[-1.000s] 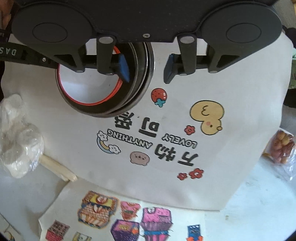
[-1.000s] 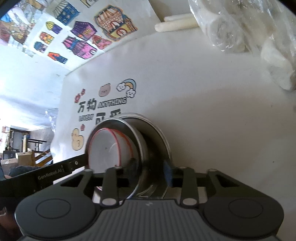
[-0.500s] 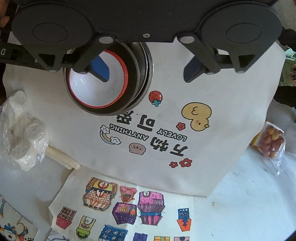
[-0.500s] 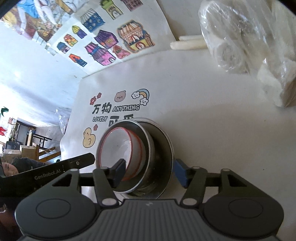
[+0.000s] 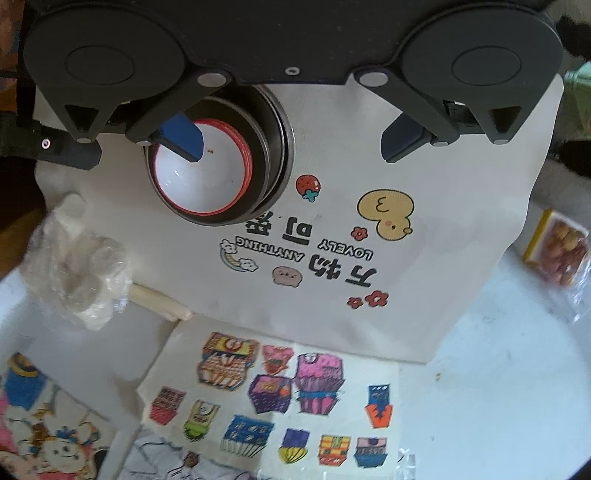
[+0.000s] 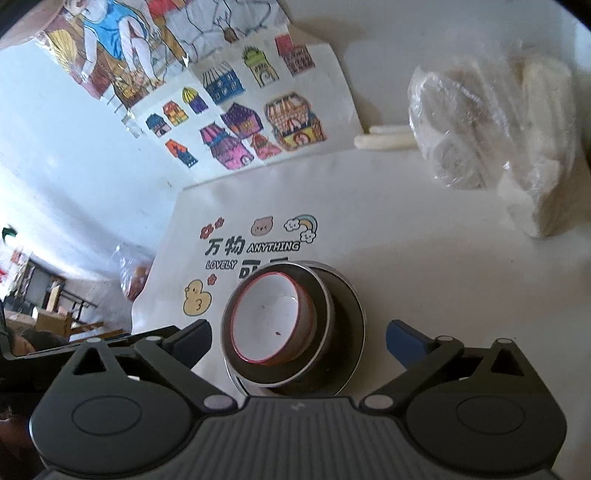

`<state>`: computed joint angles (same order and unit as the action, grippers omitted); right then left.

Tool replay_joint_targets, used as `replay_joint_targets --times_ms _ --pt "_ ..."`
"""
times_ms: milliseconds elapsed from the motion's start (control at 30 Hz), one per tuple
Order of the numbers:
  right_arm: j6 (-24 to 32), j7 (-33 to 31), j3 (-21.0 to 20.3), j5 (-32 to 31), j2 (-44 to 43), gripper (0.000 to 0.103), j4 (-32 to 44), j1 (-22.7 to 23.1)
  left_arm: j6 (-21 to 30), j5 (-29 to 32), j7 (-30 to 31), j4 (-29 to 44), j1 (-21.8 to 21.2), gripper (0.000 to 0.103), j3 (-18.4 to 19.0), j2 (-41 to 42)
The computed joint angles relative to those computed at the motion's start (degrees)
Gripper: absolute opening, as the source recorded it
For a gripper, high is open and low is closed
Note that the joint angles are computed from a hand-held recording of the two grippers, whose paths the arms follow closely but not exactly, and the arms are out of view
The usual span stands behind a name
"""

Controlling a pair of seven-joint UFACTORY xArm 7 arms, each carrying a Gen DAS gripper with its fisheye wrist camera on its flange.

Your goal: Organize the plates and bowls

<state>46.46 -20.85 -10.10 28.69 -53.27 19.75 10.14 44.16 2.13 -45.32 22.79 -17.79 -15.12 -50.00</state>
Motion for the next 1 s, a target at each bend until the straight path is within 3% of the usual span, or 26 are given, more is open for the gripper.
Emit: replay_joint_targets --times_ms 100,300,533,700,833,1000 --pt "-0.9 5.8 4.5 -0.6 -7.7 0.103 -3.7 -1.7 -0.8 -0.5 4.5 -3.0 -2.2 0.102 3.2 -4.9" --pt "0.6 25.6 16.9 -3.4 -29.3 0.103 -11.3 -2.8 2.5 -2.2 18.1 -8.5 -3.7 0.102 10.0 -19.8" --pt "11.5 48.0 35.8 -7.2 -53.4 0.103 -12.7 4.3 12.7 -3.0 31.8 -11.1 -1.6 0.102 14.6 -39.4" --pt "20.5 56.4 43.5 -9.6 -57.5 0.103 -8.7 11.6 22.1 -3.7 38.9 -12.2 1.4 0.102 16.2 -52.6" --pt "25.8 61.2 46.7 -10.9 -56.3 0.103 -5.6 16.7 29.6 -4.6 43.3 -11.9 4.1 0.102 16.3 -59.5" --pt "30.6 67.4 49.2 -12.6 -55.4 0.103 -3.4 22.0 35.3 -6.2 46.9 -11.9 7.9 0.100 17.8 -64.7"
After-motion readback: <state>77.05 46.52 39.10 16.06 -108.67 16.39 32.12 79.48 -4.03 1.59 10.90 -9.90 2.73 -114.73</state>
